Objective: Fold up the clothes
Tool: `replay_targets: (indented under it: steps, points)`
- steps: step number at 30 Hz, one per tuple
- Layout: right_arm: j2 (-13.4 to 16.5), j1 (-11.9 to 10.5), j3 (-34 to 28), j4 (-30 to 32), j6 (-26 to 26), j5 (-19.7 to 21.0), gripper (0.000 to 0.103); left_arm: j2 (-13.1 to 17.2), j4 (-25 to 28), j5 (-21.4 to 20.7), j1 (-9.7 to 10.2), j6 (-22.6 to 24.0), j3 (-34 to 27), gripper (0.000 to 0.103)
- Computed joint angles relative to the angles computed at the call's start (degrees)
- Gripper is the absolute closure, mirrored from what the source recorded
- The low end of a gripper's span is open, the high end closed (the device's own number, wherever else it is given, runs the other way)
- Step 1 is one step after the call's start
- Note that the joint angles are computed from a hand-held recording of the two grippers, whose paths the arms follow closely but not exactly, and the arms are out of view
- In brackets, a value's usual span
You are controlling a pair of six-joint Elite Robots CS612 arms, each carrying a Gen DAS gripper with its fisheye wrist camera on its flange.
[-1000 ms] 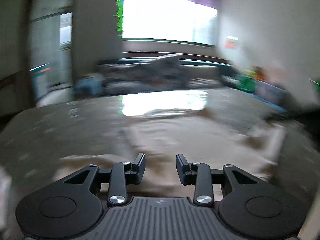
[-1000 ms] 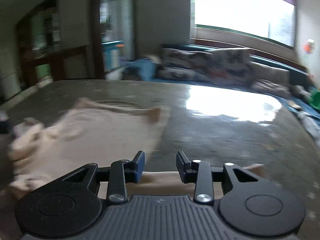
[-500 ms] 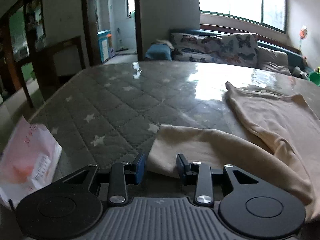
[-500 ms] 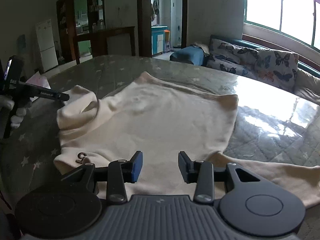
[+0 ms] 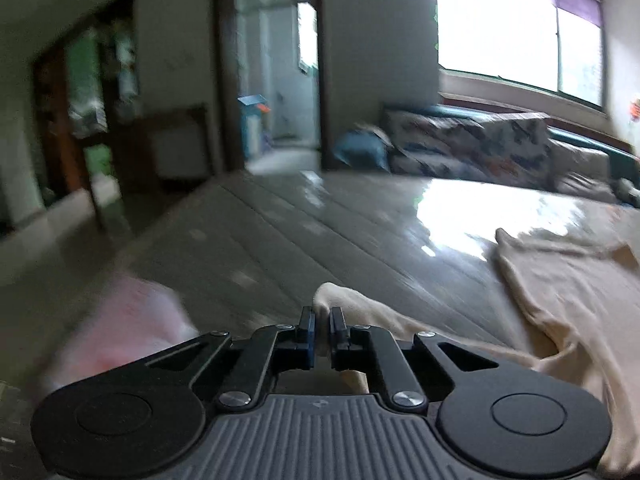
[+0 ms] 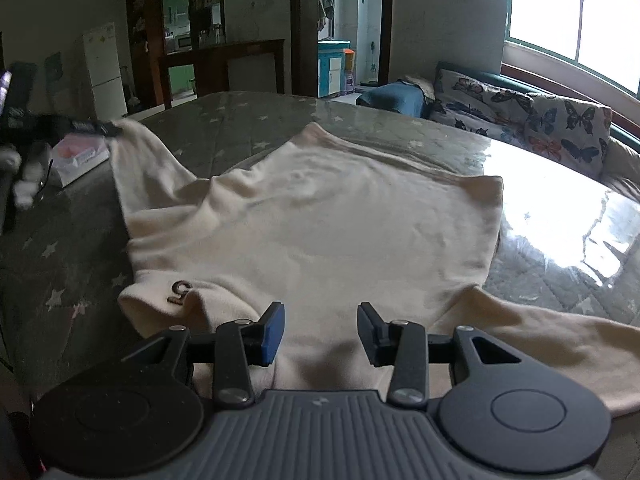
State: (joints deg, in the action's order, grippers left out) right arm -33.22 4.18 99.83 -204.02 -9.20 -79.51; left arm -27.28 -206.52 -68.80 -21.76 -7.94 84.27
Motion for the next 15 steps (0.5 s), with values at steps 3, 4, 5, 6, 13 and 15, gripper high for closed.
replay_targets:
  steps: [3,4,5,6,13,15]
  points:
    - [0.10,0.01,0.01,0.25,-0.16,-0.12,0.062,-0.51,-5.60,3.18,-0.10,1.75,1.96,0.095]
    - [0.14,0.02,-0.01,0.33,-0.23,-0.18,0.062,-0.50,-6.07,3.65,-0.09,2.35,2.15,0.095]
    - [0.19,0.03,-0.04,0.41,-0.30,-0.23,0.062,-0.45,-5.72,3.55,0.00,2.95,2.15,0.095]
    - [0.23,0.06,-0.14,0.36,-0.35,-0.33,0.062,-0.33,-4.47,3.47,0.10,3.20,1.91,0.095]
    - [0.03,0.43,-0.51,0.27,-1.96,2.30,0.062,1.69,1.40,3.66,0.21,3.53,-1.70,0.092]
    - [0.05,0.56,-0.75,1.46,-2.70,3.36,0.062,1.98,3.08,3.92,0.25,3.12,-2.46,0.091]
